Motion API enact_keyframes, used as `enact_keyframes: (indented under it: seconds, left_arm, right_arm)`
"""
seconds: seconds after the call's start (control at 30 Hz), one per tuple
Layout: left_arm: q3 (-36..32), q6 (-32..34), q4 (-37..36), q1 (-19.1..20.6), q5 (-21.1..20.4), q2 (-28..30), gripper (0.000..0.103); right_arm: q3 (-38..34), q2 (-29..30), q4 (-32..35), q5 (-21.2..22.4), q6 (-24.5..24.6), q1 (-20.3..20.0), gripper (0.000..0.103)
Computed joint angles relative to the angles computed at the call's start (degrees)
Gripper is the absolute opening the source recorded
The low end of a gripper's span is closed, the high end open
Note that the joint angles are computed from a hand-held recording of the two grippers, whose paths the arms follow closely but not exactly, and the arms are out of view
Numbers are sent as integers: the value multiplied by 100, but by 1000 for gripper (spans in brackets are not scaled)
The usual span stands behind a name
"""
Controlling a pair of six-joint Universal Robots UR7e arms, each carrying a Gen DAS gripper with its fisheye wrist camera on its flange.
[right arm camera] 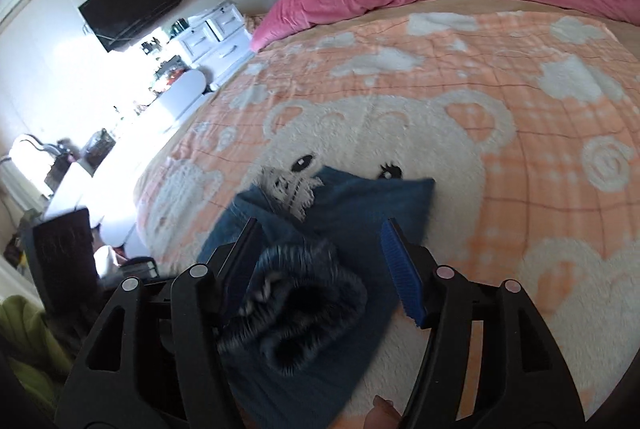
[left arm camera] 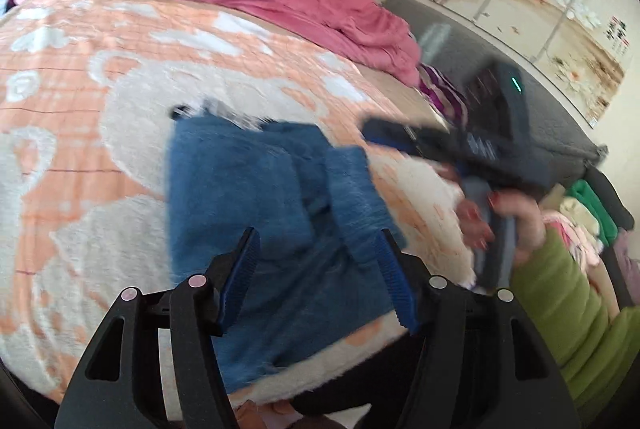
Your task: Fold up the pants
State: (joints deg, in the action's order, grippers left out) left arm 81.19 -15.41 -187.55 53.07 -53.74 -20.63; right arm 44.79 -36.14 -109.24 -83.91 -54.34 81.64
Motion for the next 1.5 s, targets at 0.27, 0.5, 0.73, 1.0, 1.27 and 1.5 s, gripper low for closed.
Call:
enact_keyframes:
  seconds: [0.27, 0.5, 0.73, 1.0, 1.27, 1.5]
  left_arm:
    - [-164, -440, 1072, -39, 992, 39, 59]
    - [-109, -216, 1240, -131, 1182, 112, 59]
    - [407, -353, 873, -103, 873, -326, 64]
    - [787, -517, 829, -83, 1109, -808, 66]
    - [517, -5, 1303, -83, 819, -783, 65]
    - [-293, 76, 2421, 198, 172, -585, 43]
  right_arm:
    - [1907, -802, -1696, -637, -716, 162, 80]
    - [2300, -865, -2392, -1309, -682, 3, 85]
    - [3084, -1517, -2839, -581, -1164, -70, 85]
    - [4144, -2240, -2941, -151, -2452, -64, 85]
    - [4849, -2371, -3196, -562, -3641, 130, 85]
    - [5115, -2144, -3937, -1266, -4606, 290, 54]
